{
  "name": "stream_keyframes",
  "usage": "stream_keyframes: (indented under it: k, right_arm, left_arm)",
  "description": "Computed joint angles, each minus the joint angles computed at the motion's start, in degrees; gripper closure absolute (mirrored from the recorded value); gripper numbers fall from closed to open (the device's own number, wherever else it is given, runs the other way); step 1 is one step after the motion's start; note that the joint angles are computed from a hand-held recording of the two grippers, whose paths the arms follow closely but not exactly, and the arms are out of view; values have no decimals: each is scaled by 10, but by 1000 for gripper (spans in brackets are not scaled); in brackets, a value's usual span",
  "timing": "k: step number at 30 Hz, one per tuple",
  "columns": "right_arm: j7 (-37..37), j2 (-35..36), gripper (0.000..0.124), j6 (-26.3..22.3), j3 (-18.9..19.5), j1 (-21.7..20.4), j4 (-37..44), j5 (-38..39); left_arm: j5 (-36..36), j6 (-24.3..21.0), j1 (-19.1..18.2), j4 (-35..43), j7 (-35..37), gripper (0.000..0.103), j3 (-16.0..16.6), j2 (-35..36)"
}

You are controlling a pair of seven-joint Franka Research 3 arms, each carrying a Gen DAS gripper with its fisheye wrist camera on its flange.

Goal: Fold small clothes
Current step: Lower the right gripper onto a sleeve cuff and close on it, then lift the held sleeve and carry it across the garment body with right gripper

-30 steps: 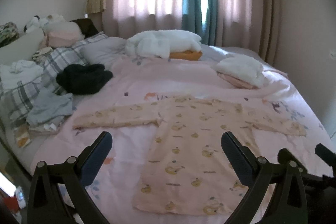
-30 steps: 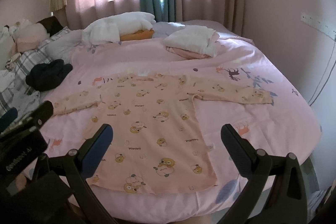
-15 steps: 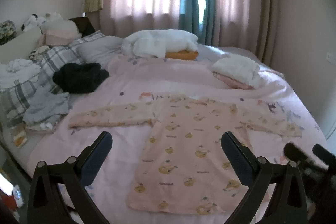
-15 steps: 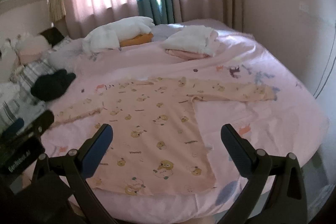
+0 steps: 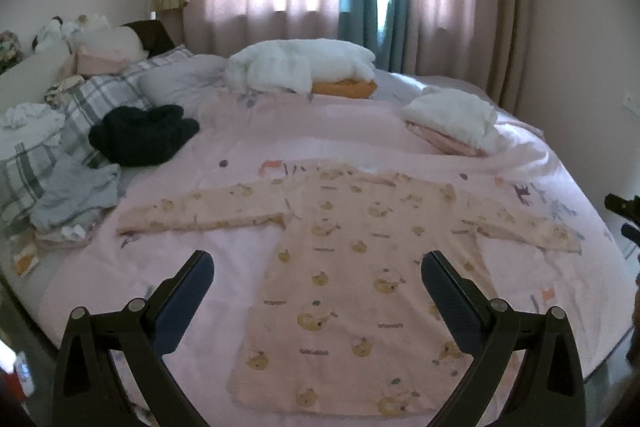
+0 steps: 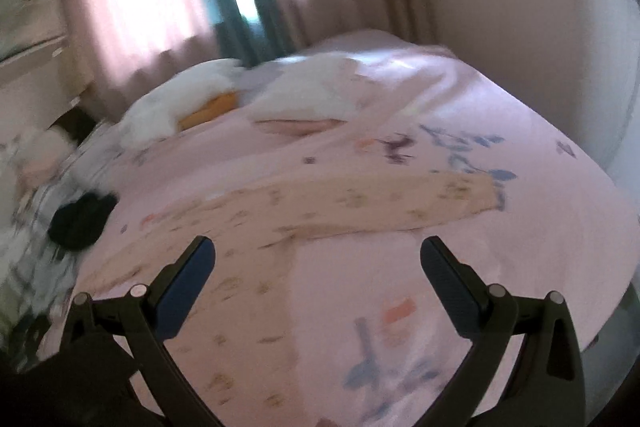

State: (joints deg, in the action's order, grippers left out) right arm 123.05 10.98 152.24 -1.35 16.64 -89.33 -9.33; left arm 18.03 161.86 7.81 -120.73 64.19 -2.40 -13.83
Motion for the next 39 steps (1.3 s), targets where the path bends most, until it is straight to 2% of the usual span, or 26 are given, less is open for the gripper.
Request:
stream_keyframes:
  k: [2,6,9,11,13,15,17,20,22,24,27,31,34,39]
  right_arm:
    - [-16,21,21,2,-4,-23,15,39]
    - [-20,78,21,-32,-17,-61,64,100]
    - [-40,122,22,-42,-9,-96,99,171]
    - [-48,150,23,-31,2,-120,115,228]
    - [-51,183,25,-33,17,-142,138,284]
    - [-41,208,30,-43,18,-147,158,307]
    - [-24,234,38,-53,9,-142,181,305]
    - [-29,249,42,-3,9,-136,187,304]
    - [-15,265,53,-9,3,-132,211,299]
    - [32,285,89,-47,-26,-117,247,266]
    - [45,292,112,-49,-21,-128,251,260]
    - [69,286,116,-42,-30,-122,244,240]
    - [81,283,116,-65,-45,-106,256,200]
    - [65,290,117,-62,-37,-100,295,178]
  left_arm:
    - [-2,14,1,1,-4,0,1,8]
    - [12,38,10,3,-19,0,-3,25]
    - [41,56,23,6,-51,0,-10,41]
    - [48,61,24,10,-60,0,-10,52]
    - [59,58,26,20,-73,0,-11,67]
    - [51,50,20,30,-67,0,-7,82]
    - [35,49,14,33,-55,0,-1,89]
    - [31,43,12,38,-49,0,1,97]
    - [54,37,15,40,-68,0,-2,100]
    - [50,33,12,43,-65,0,-1,104]
    - [48,35,11,42,-63,0,1,104]
    - [57,28,12,47,-67,0,1,106]
    - [86,21,16,50,-90,0,0,104]
    - [104,37,21,41,-98,0,2,95]
